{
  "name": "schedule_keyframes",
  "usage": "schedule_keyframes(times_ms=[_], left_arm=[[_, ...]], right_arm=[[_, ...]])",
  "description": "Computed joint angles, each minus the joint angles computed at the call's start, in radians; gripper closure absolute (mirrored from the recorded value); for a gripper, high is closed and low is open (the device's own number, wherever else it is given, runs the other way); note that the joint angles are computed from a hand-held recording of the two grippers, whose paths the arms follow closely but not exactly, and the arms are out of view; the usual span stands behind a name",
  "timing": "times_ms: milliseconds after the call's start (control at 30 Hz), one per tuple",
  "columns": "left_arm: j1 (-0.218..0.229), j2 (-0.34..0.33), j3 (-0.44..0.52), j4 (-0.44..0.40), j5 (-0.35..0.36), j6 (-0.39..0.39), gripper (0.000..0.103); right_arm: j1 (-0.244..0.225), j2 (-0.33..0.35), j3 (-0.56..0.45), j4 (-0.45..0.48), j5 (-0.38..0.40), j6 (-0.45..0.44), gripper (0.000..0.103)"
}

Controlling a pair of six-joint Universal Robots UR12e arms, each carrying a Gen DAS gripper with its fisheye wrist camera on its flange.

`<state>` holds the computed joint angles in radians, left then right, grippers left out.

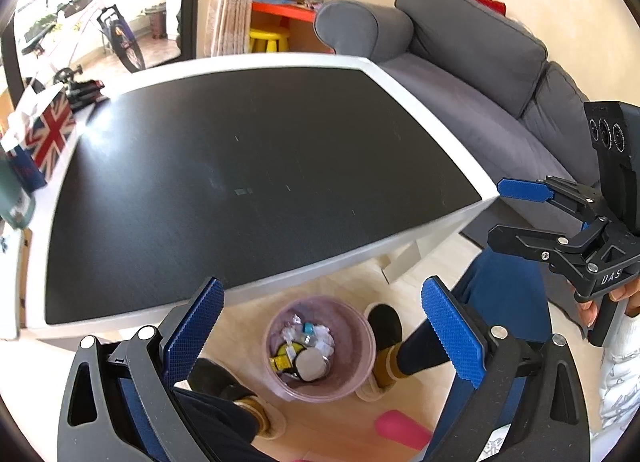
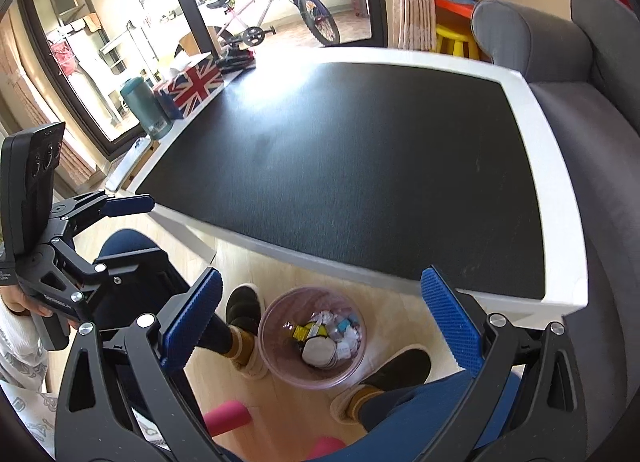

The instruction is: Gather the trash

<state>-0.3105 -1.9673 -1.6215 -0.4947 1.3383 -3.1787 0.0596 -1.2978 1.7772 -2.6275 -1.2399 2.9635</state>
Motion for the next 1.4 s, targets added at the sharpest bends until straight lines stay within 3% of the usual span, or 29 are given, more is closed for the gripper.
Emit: schedule_keyframes(times_ms=[467,1133,1400], left_arm=[[0.027,-0.007,0.059,0.07,0.079,0.004,0.008],[0.036,-0.059,0.147,0.054,0.092,0.041,0.007],[0.041,-0.071,0.169,0.03,0.058,0.037,0.006]], right_arm=[[0.009,0.05,-0.128,-0.023,-0.037,-0.003,0.005],[0.006,0.088,-0.206,-0.027,-0.03,-0.002,0.005],[0.006,0.092,-0.212,-0.024,-0.03,-0.004,0.005]])
